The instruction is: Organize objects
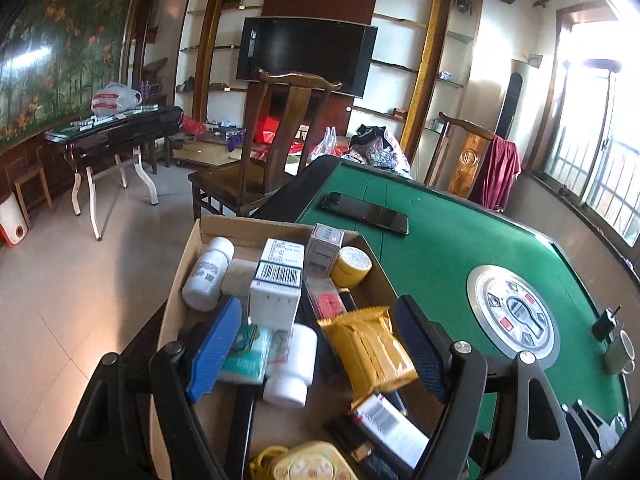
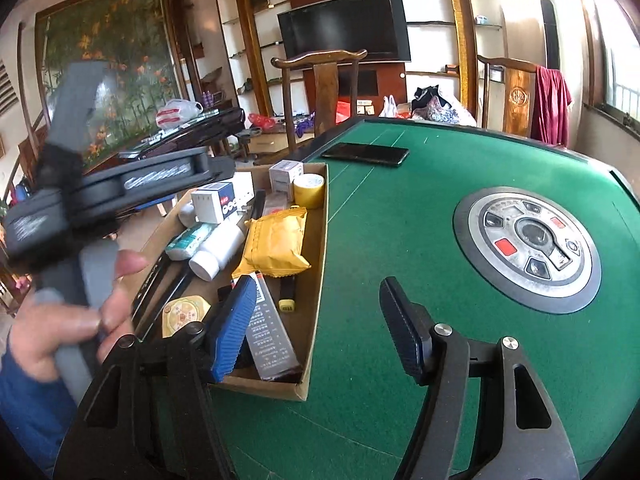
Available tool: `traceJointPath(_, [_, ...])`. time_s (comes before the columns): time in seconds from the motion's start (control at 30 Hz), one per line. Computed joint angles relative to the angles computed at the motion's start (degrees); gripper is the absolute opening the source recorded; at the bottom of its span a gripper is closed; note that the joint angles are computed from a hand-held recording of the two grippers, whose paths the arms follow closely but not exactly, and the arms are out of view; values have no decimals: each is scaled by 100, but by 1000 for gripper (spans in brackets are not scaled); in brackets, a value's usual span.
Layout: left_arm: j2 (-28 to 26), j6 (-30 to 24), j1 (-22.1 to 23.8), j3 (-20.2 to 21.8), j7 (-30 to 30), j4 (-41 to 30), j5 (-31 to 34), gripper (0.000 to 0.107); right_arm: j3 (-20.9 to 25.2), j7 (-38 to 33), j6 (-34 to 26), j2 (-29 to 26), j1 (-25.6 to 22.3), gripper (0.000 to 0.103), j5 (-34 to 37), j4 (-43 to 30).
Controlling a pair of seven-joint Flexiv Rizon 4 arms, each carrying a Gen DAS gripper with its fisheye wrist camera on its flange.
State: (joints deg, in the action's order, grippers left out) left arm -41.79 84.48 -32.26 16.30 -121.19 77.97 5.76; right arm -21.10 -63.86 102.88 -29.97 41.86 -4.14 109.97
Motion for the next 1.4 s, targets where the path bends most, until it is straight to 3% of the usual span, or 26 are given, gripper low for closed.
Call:
traceJointPath(0.17, [91, -303, -653, 911, -570, 47, 484, 80, -51, -184, 156, 71, 100, 65, 20, 134])
traceJointPath(0.3, [310, -172, -650, 884, -875, 324, 839, 82, -45, -283, 174, 109, 116, 65, 166, 179])
traceJointPath(0.33, [328, -226, -770, 1045, -1070, 354, 944, 82, 3, -294, 171, 121, 75, 65, 184, 183])
traceJointPath(0.4, [326, -459, -1091, 1450, -1493, 349, 1225, 82, -76, -310, 241, 121, 150, 65, 279, 228])
traceJointPath(0.5, [404, -1182, -1230, 1467, -1491, 213, 1494, 82, -366, -412, 382, 90, 439, 65, 502, 314])
traceJointPath(0.6, [453, -1314, -1333, 1482, -1646, 164, 1908, 82, -1229, -737, 723, -74, 1282, 66, 1008, 470])
traceJointPath(0.67, [429, -1363, -1587, 1755, -2082, 96, 2334, 82, -1925, -1083, 1026, -316, 1952, 74, 1425, 558])
traceJointPath(0.77, [471, -1357, -1714, 1873, -2538, 72, 2755, 82, -2632, -1533, 1317, -639, 2675, 76, 1987, 642])
traceJointPath(0.9, [517, -1352, -1813, 1975, -3214, 45, 3233, 82, -2651, -2013, 1628, -638, 2865, 81, 2261, 749])
traceJointPath(1.03, [541, -1704, -1925, 1979, -3523, -97, 3720, 82, -1909, -2272, 1643, -283, 2325, 81, 2043, 742])
traceJointPath(1.2, [643, -1903, -1544, 1371, -3114, -206, 3886, 82, -1626, -2662, 1516, -185, 2182, 81, 2206, 669])
traceJointPath(1.4, [753, -2095, -1357, 985, -3195, -212, 4340, 82, -1382, -3083, 1437, -87, 2068, 81, 2542, 571])
